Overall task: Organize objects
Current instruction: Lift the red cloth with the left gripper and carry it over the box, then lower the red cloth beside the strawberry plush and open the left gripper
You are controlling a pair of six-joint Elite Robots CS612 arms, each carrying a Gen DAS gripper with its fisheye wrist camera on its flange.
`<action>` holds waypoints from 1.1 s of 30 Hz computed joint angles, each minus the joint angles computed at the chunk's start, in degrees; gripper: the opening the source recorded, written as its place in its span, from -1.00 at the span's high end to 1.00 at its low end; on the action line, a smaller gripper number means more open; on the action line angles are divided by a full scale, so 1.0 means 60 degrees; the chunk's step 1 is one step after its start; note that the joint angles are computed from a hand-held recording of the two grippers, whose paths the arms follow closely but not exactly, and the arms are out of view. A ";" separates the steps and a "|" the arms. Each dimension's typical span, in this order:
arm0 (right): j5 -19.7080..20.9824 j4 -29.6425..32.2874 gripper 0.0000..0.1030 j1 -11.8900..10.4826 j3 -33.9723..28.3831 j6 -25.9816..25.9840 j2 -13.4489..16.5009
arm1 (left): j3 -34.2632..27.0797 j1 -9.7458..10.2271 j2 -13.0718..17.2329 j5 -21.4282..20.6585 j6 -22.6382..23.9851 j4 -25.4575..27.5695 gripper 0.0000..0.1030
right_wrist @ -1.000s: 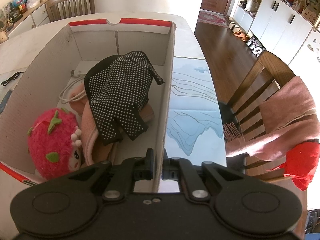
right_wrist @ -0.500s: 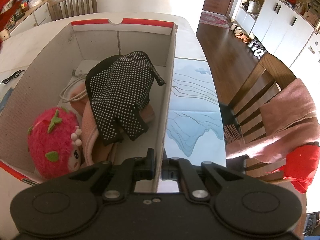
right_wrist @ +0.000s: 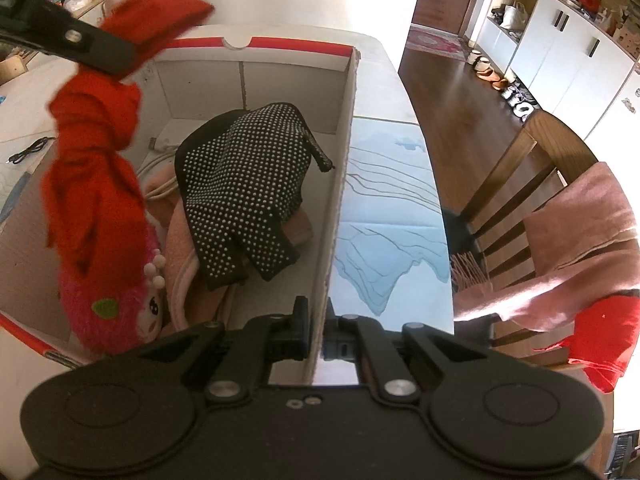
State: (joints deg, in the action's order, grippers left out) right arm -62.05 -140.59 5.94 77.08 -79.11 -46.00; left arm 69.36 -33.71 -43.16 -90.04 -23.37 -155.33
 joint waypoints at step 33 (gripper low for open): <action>-0.0025 0.0465 0.90 0.0010 -0.0202 -0.0143 0.0052 | -0.1941 -0.0035 0.1237 0.1370 0.0524 0.3450 0.64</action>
